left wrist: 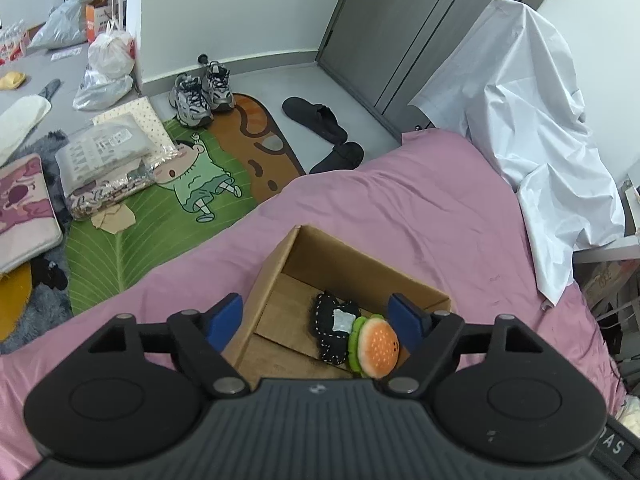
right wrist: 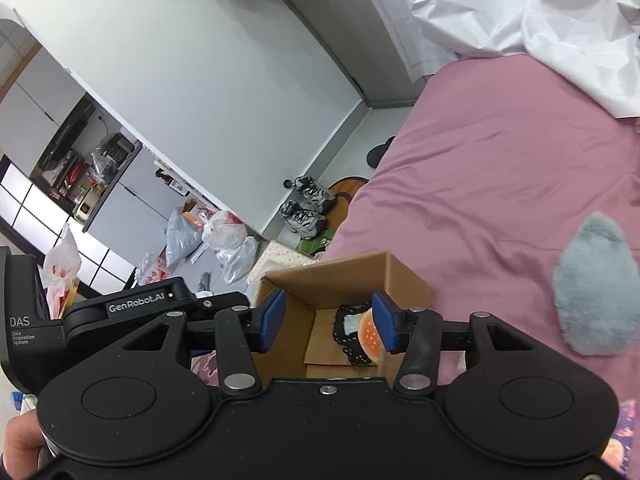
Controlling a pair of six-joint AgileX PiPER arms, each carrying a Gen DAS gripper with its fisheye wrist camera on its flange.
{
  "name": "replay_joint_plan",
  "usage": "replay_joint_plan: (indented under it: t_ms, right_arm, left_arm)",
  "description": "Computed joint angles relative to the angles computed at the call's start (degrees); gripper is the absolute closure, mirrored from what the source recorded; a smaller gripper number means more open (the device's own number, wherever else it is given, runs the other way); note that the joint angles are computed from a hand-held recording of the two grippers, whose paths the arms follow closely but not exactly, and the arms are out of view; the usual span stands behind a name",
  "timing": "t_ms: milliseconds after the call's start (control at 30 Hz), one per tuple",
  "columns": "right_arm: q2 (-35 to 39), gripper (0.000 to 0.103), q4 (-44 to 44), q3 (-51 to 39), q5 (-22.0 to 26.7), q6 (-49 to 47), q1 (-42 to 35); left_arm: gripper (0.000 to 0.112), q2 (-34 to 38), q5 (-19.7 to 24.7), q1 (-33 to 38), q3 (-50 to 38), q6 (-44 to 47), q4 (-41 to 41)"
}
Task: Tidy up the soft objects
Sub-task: 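Open both tools to drop the burger and lace into the box, then move both tools back toward the bead bag and tissue pack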
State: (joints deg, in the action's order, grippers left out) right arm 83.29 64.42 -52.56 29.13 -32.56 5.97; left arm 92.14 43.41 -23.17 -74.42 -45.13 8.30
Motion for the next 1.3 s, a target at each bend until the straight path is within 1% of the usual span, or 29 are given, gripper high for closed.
replay_joint_plan:
  t_ms: [200,300,367,467,600,667,833,1100,1300]
  right_arm:
    - [-4.04,0.046,-6.86,0.84,3.12,5.37,-2.54]
    - [-5.57,0.037,-10.5,0.75,3.71,8.55,-3.2]
    - [-7.32,0.031,-11.18,1.3,4.45,8.8,-4.48]
    - [-9.25,0.023,-11.21,2.0,5.6,8.46,-6.77]
    - [-12.0,0.021,-12.36,2.77,8.23,9.08,-10.62]
    - [-13.42,0.017,-13.12,3.32,9.63,9.03,-12.7]
    - [-16.12,0.016,-14.15,4.13,13.57,8.22,-18.44]
    - [-19.02,0.014,-14.91,6.29,18.74,5.76,-26.6]
    - [-19.37,0.014,-15.0,7.94,21.27,4.49,-30.59]
  left_arm:
    - [0.028,-1.45,1.97,-2.74,0.0,-1.66,2.58]
    - [0.024,-2.4,2.65,-4.08,0.23,-2.5,3.51]
    - [0.02,-2.94,3.4,-5.27,-0.02,-3.25,4.5]
    - [0.018,-3.41,4.35,-6.92,-0.7,-3.82,5.45]
    - [0.018,-3.95,5.61,-8.91,-1.51,-3.55,5.71]
    - [0.018,-4.14,6.03,-9.76,-1.76,-3.51,5.64]
    - [0.018,-3.92,7.11,-12.48,-2.92,-3.75,6.02]
    - [0.018,-3.31,6.54,-15.52,-2.98,-3.92,4.72]
    - [0.018,-2.48,5.88,-17.73,-3.06,-4.23,4.33]
